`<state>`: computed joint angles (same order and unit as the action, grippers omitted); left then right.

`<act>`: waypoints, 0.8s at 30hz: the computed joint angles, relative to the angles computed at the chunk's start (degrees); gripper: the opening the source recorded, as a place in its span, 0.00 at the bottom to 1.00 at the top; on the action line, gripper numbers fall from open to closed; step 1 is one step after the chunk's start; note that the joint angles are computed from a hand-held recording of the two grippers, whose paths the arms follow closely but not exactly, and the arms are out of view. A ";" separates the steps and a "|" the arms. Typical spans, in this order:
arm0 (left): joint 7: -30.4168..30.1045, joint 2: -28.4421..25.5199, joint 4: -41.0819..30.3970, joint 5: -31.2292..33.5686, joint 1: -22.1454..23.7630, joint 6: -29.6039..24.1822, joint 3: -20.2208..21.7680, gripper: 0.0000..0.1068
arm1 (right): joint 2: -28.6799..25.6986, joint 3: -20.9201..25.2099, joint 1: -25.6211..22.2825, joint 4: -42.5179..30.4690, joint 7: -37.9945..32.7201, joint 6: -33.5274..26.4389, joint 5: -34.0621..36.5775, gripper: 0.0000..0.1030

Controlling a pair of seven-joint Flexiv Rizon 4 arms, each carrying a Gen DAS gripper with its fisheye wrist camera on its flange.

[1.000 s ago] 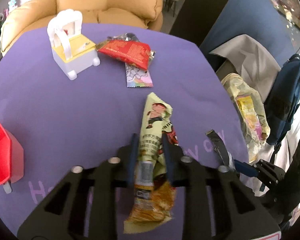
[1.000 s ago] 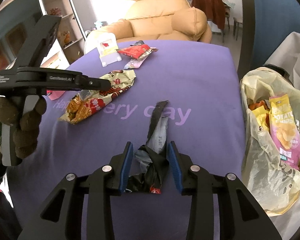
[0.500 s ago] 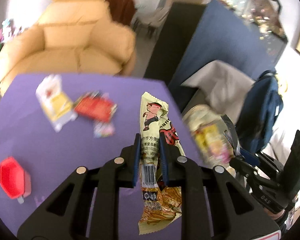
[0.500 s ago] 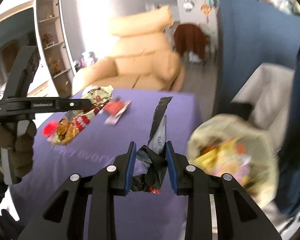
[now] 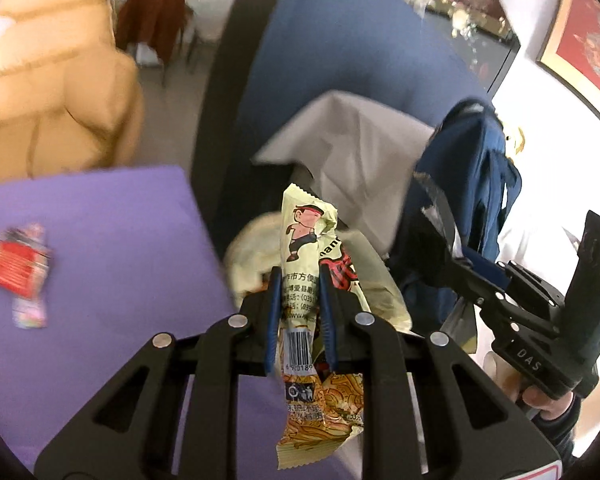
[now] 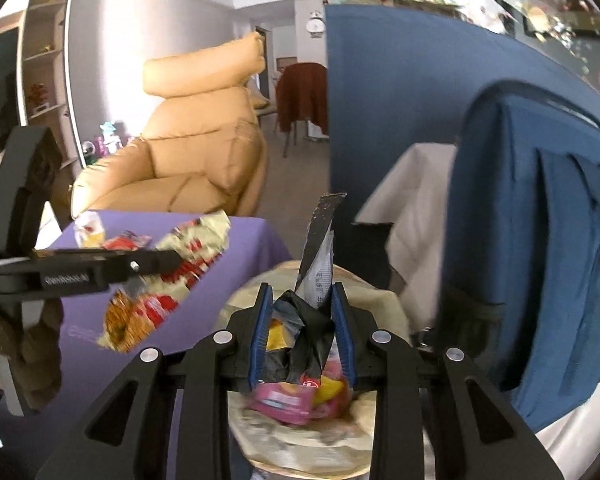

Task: Collect trash
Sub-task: 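Carry the snack stick and grey wrapper into the yellow trash bag and open both tools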

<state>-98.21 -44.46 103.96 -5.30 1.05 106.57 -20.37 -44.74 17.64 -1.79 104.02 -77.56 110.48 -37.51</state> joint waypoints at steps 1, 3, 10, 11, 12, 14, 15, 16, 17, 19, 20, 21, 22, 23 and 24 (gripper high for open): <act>0.17 -1.62 -1.83 -0.18 0.17 -1.21 -0.96 0.16 | -0.67 0.03 -0.30 -0.98 0.08 -0.87 -0.29 0.28; 0.75 -3.89 -4.52 -0.74 -0.11 -2.83 -1.61 0.16 | -1.67 -0.27 -0.22 -2.37 -0.18 -2.00 0.04 0.28; 3.64 -9.56 -11.65 -4.48 -2.36 -8.05 -1.34 0.16 | -4.58 -0.15 -0.15 -5.14 -3.25 -3.94 1.78 0.28; 4.02 -10.01 -11.92 -4.76 -2.19 -7.99 -1.61 0.16 | -4.83 0.01 -0.20 -5.28 -3.57 -4.16 2.11 0.28; 4.48 -10.78 -12.41 -4.93 -1.81 -7.95 -2.28 0.18 | -5.31 0.54 -0.57 -5.72 -3.83 -4.68 2.23 0.28; 5.46 -11.68 -12.97 -5.24 -0.90 -8.92 -3.68 0.26 | -5.67 1.16 -0.85 -5.97 -4.40 -5.13 2.88 0.28; 6.05 -12.09 -13.23 -5.46 -0.27 -9.79 -4.58 0.35 | -6.03 1.64 -1.11 -6.47 -4.66 -5.55 3.07 0.28; 6.35 -12.24 -13.40 -5.91 -0.11 -10.27 -4.99 0.38 | -6.29 2.08 -1.37 -6.72 -4.93 -5.81 3.33 0.28; 6.65 -12.49 -13.29 -6.21 0.36 -10.10 -5.77 0.40 | -6.31 2.40 -1.57 -6.71 -5.23 -5.94 3.64 0.28; 6.66 -12.10 -12.10 -6.60 1.29 -8.79 -6.65 0.41 | -6.66 2.78 -1.66 -7.19 -5.65 -6.58 4.29 0.28; 6.54 -11.81 -11.59 -6.72 1.71 -8.47 -6.86 0.42 | -6.87 3.16 -1.80 -7.45 -5.88 -7.03 4.56 0.28; 6.32 -11.41 -10.83 -6.81 2.43 -8.29 -7.35 0.42 | -7.10 3.59 -1.94 -7.68 -6.16 -7.40 4.82 0.28; 6.09 -11.10 -9.82 -6.70 3.57 -7.62 -8.31 0.42 | -7.56 4.09 -2.01 -8.26 -6.51 -7.90 5.00 0.28; 5.77 -10.61 -8.92 -6.54 4.29 -7.10 -8.66 0.42 | -8.07 5.03 -2.32 -8.76 -6.95 -8.53 5.04 0.28; 5.22 -9.84 -7.89 -6.45 4.56 -6.27 -8.32 0.42 | -8.72 6.43 -2.94 -9.23 -7.50 -9.29 4.98 0.28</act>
<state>-93.00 -54.31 96.06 -11.75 5.62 100.29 -28.69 -53.46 24.07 -4.72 94.79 -85.06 101.19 -32.53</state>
